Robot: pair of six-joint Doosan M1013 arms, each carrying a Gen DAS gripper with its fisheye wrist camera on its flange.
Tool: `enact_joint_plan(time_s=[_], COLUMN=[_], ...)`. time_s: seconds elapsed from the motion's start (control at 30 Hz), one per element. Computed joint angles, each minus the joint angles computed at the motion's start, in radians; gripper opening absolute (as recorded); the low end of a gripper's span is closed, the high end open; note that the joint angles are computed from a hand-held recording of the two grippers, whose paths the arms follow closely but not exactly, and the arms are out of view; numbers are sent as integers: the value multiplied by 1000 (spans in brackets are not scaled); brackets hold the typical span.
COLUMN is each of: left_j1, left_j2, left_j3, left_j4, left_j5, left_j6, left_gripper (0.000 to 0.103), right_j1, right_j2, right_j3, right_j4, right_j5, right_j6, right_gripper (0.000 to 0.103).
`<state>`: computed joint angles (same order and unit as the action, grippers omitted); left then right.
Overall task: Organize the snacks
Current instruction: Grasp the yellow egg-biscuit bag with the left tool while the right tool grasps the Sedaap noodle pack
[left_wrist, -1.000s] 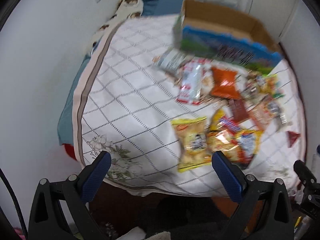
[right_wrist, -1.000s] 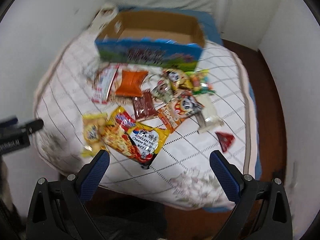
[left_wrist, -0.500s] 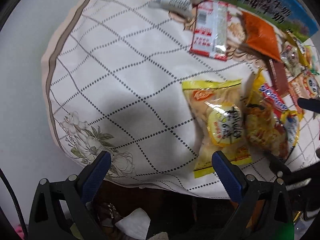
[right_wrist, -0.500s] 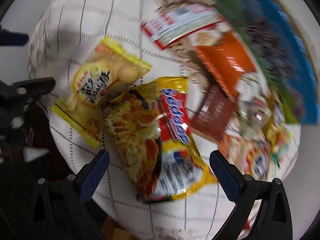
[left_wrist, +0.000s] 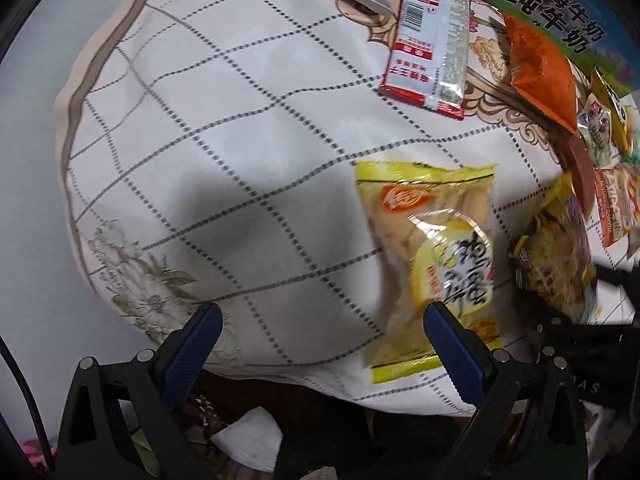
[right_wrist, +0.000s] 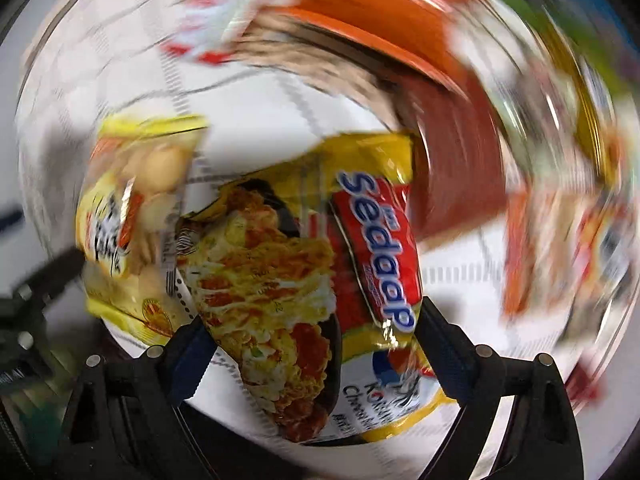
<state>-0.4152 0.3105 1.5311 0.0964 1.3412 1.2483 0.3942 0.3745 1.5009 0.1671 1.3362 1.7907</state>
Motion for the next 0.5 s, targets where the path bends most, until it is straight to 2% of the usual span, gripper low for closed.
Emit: enact_joint_plan(time_s=[0.1, 0.27, 0.37, 0.5], left_j1=[11, 20, 22, 5], left_j2=[25, 70, 94, 117], left_j3=[-17, -48, -62, -64], left_j4=[-68, -153, -181, -149], left_j5=[5, 8, -6, -5], left_j6=[15, 36, 61, 85], left_gripper=[103, 103, 100, 90], right_j1=[-30, -69, -92, -93], right_j2=[-32, -76, -104, -112], right_j3=[55, 118, 156, 171], right_j4=[66, 142, 179, 166], right_j5=[-46, -129, -146, -138], right_j6=[167, 330, 336, 306], right_gripper=[94, 94, 95, 95])
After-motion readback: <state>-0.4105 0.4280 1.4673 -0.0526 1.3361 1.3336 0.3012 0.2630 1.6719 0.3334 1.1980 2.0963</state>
